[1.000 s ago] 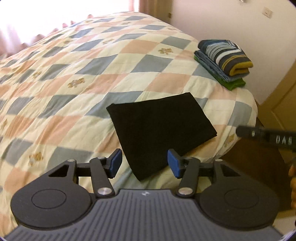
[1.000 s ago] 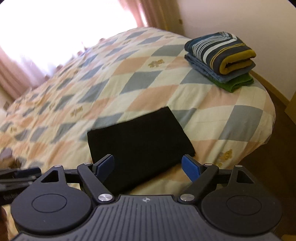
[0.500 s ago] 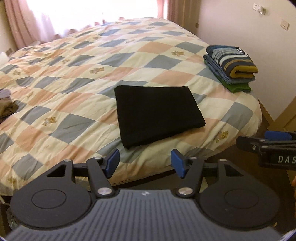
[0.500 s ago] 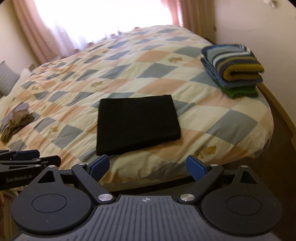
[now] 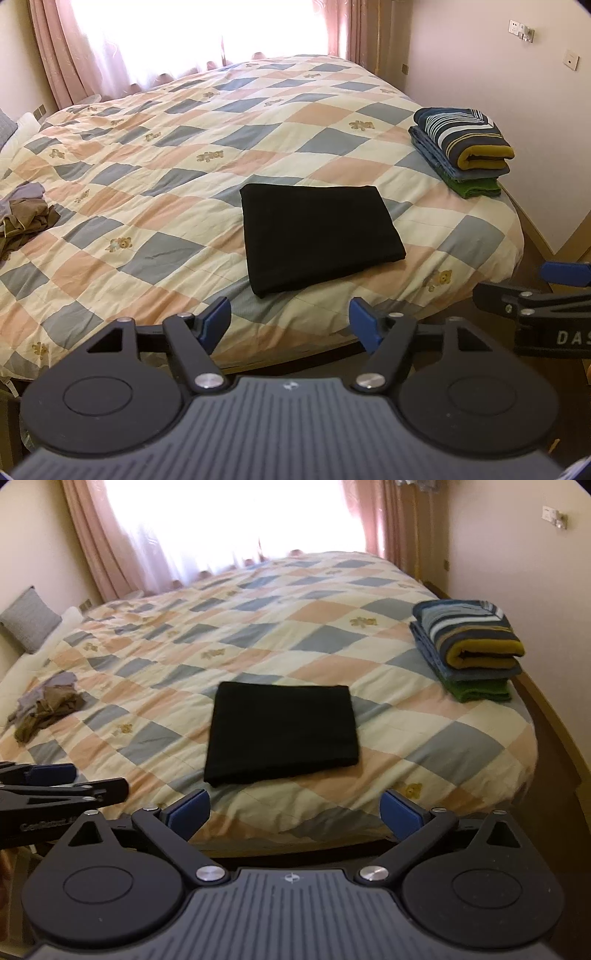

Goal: Fold clothes

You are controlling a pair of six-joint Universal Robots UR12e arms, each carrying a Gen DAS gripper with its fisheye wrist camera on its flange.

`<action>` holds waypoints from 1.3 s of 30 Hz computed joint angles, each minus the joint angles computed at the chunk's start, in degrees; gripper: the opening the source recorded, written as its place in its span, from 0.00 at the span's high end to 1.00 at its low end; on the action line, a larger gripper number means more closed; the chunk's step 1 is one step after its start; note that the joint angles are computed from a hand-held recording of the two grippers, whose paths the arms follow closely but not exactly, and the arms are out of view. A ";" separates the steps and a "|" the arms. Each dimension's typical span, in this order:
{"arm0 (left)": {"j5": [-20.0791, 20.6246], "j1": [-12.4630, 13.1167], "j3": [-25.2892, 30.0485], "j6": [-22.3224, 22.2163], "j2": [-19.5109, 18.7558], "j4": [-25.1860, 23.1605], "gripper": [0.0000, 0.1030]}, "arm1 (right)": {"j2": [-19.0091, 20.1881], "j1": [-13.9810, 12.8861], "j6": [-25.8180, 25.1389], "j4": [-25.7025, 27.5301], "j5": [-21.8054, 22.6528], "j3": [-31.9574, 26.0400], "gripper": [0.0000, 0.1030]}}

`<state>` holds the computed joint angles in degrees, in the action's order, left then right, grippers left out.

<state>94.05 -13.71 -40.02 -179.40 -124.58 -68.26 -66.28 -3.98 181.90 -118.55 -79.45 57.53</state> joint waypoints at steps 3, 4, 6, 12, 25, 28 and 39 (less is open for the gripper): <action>0.68 -0.15 -0.69 -0.42 0.40 0.08 0.28 | 0.33 0.27 0.61 2.98 -1.51 -1.24 0.02; 0.81 -0.11 -1.10 -0.60 0.60 0.23 0.28 | 0.37 0.34 0.66 3.51 -1.77 -1.44 0.02; 1.10 -0.09 -1.59 -1.03 0.87 0.31 0.27 | 0.40 0.51 0.46 4.16 -2.27 -1.73 0.02; 1.92 0.00 -2.42 -2.28 1.36 0.56 0.23 | 0.43 0.78 -0.80 3.63 -2.06 -2.00 0.02; 3.64 -0.53 -0.36 -2.26 0.13 -1.26 0.18 | 1.31 0.85 -2.47 4.46 -1.41 -3.35 0.02; 3.87 -0.54 0.00 -2.42 -0.09 -1.76 0.18 | 1.58 0.83 -2.75 5.01 -1.32 -3.78 0.02; 4.20 -0.46 2.91 -1.83 -2.02 -4.55 0.16 | 2.91 1.08 -2.91 7.64 -1.52 -5.50 0.02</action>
<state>98.25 -14.17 -37.11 -181.23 -126.59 -72.82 -63.37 -2.90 178.99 -110.91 -80.97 52.03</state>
